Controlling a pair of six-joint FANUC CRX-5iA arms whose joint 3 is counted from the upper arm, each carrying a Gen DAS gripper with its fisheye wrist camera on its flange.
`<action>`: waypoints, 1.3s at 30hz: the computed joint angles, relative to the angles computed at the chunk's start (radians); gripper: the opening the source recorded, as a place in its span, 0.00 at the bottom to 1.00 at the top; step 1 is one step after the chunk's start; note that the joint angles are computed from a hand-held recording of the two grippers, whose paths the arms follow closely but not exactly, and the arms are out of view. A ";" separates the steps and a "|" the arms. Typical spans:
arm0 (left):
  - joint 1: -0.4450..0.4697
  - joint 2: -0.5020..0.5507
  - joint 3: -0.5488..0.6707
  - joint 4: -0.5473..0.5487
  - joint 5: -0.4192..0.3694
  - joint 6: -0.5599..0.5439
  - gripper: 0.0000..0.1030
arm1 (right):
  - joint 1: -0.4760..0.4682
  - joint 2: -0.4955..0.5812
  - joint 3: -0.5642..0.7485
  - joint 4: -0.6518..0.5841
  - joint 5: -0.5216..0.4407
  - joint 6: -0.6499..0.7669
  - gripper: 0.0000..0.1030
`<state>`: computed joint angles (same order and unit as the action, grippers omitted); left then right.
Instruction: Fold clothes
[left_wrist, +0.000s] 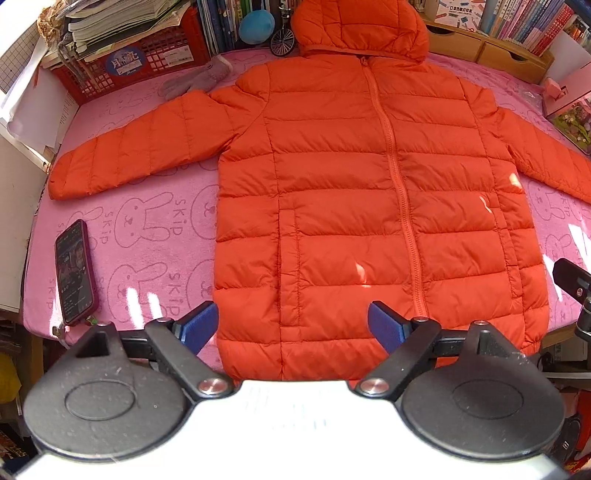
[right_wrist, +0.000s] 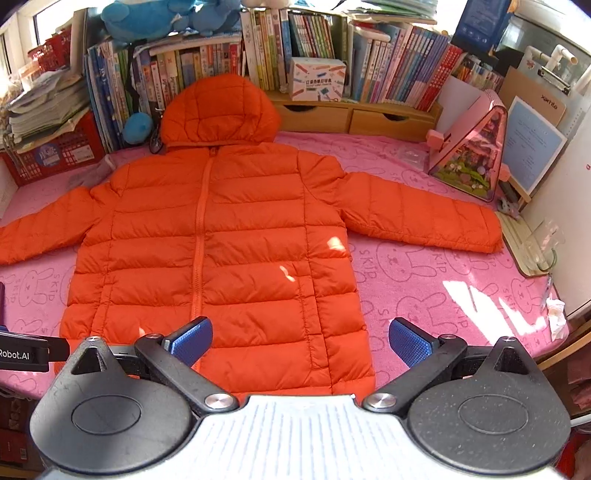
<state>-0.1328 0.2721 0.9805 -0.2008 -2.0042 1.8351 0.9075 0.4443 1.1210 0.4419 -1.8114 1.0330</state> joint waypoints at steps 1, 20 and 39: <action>-0.003 -0.015 -0.039 -0.016 0.032 0.014 0.86 | -0.009 -0.029 -0.066 -0.027 0.056 0.008 1.00; 0.027 0.024 -0.273 -0.061 -0.078 0.307 0.99 | -0.170 -0.021 -0.293 -0.437 0.164 0.414 0.97; -0.036 0.285 0.266 -0.323 -0.159 0.100 0.83 | -0.344 0.136 0.013 -0.438 0.170 0.387 0.84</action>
